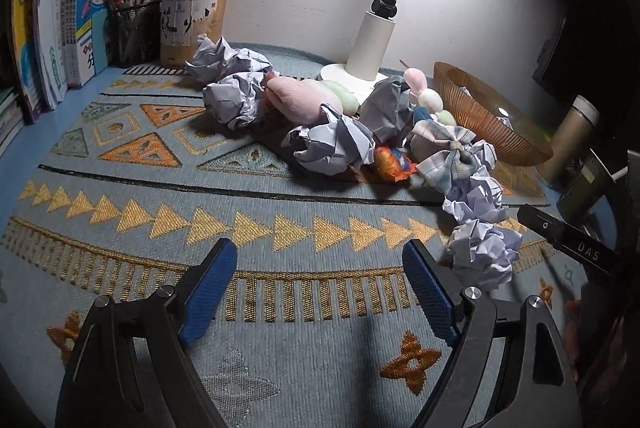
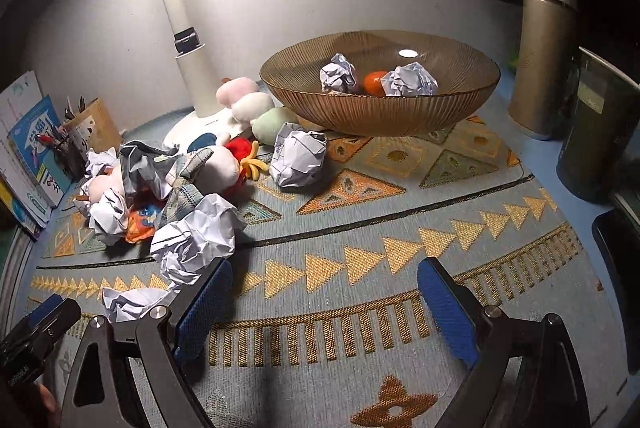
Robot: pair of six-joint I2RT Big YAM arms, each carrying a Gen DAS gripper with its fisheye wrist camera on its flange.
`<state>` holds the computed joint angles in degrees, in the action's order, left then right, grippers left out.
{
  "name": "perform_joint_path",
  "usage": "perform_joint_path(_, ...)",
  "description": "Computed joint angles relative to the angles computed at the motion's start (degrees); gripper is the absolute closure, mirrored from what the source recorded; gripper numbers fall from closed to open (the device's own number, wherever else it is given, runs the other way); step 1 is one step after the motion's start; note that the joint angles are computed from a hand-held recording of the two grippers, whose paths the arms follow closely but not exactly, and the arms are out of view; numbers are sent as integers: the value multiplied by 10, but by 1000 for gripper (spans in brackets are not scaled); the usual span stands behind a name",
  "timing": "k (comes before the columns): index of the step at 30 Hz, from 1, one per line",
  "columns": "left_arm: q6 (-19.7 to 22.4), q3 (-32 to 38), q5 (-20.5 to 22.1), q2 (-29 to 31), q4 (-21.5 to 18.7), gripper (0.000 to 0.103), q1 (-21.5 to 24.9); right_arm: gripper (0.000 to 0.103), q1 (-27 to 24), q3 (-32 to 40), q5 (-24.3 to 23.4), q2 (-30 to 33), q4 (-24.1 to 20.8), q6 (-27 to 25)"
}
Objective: Organize objects
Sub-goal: 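Withdraw both open tools from the bowl toward the paper balls on the mat, then grasp a paper ball with the right tool while the left tool grasps another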
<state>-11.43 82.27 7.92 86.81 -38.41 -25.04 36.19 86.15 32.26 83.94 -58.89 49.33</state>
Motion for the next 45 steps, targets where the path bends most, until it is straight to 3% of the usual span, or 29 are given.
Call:
perform_joint_path(3,5,-3,4,-4,2,19,-1,10,-2,-14,-28,-13,35,-24)
perform_joint_path(5,18,-3,14,-5,0,19,-4,10,-11,-38,-99,-32,96,-62)
perform_joint_path(7,41,2,51,-5,-8,19,-7,11,-18,-45,-156,-40,135,-88)
perform_joint_path(9,54,15,117,4,-32,19,-11,11,-20,-17,-175,-24,122,-116)
perform_joint_path(11,72,27,147,12,-47,19,-24,11,-25,17,-186,-1,98,-141)
perform_joint_path(14,98,45,127,29,-69,19,-50,11,-43,51,-235,32,72,-160)
perform_joint_path(16,98,64,117,46,-83,19,-63,12,-53,53,-268,42,78,-162)
perform_joint_path(19,98,85,103,64,-92,19,-76,22,-62,57,-297,57,83,-163)
perform_joint_path(22,98,97,96,76,-96,23,-81,41,-61,61,-304,67,73,-169)
perform_joint_path(23,100,100,99,79,-100,36,-80,52,-60,58,-306,67,74,-171)
perform_joint_path(24,103,102,103,82,-105,47,-79,55,-57,51,-300,62,79,-171)
perform_joint_path(26,99,96,102,78,-99,55,-77,57,-51,38,-283,47,81,-163)
perform_joint_path(27,99,92,110,75,-98,62,-75,57,-48,31,-271,37,79,-156)
perform_joint_path(35,80,52,130,41,-51,62,-54,57,-40,-28,-217,-45,75,-123)
perform_joint_path(40,40,46,139,47,-42,62,-36,56,-54,-49,-244,-51,44,-96)
perform_joint_path(43,30,31,151,37,-17,62,-30,48,-54,-64,-253,-65,28,-84)
perform_joint_path(45,37,30,152,36,-19,62,-31,30,-48,-72,-236,-80,22,-76)
